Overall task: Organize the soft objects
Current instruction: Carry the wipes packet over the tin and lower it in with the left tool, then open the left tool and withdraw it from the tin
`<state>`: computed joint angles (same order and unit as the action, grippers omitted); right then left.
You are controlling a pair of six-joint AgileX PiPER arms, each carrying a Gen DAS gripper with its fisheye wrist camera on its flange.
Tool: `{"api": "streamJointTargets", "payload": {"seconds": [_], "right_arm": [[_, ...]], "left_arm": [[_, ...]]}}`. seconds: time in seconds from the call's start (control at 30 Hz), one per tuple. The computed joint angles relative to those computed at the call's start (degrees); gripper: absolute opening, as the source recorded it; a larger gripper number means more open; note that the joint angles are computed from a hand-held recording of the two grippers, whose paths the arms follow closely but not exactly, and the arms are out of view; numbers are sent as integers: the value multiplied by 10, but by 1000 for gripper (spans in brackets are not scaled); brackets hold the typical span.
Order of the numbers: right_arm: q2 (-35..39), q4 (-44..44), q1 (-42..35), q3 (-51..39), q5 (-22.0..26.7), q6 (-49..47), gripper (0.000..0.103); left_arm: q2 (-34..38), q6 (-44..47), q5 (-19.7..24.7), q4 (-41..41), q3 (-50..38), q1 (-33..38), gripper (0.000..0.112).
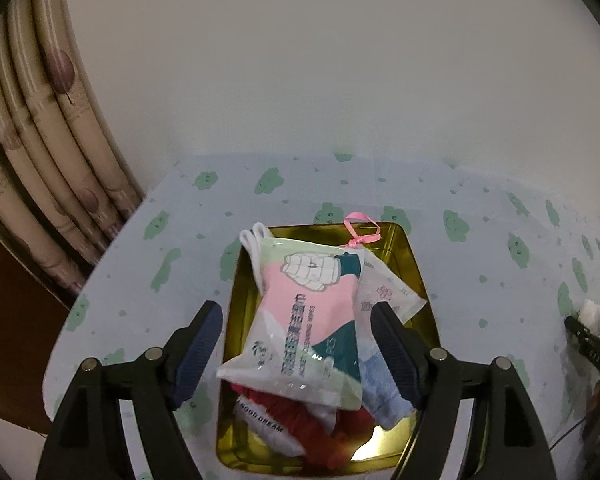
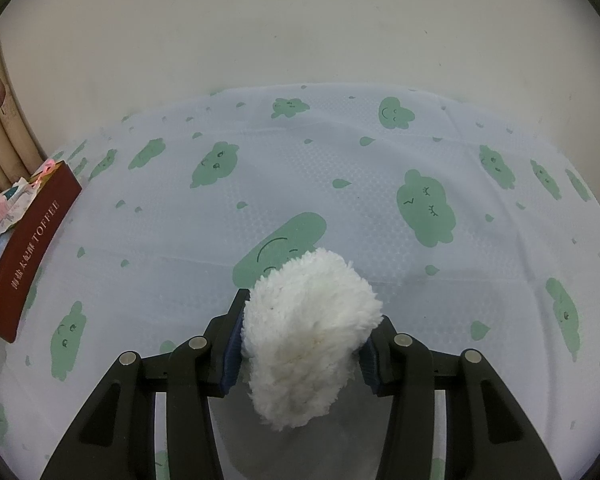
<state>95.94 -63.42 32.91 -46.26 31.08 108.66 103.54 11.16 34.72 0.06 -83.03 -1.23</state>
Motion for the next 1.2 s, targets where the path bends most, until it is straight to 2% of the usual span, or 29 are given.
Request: {"api": "streamJointTargets", "payload": {"seconds": [0.27,0.6,0.8,0.93,1.0,1.1,1.2], "right_arm": [[8,23,5,-15,17,-34,48],[10,33,8,-20,26,-44,48],[22,58,17,-41,54,-74,45],[28,78,22,-56,72,-83,40],[28,82,24,-58,76,-79,40],[27,82,29,-58,82,-65,38],[27,85,37,-62,92,-54,37]], "left_arm": [[-59,-48,-90,67,106,8,79],[-71,-141,-146,120,161,47,79],[-70,-97,-168,86,179,62,79],[-72,-16,-190,-3,194,82,79],[-70,-18,-189,-5,192,87,79],[-69,60,-179,-95,188,100,79],[-65,0,-183,-33,188,93,79]]}}
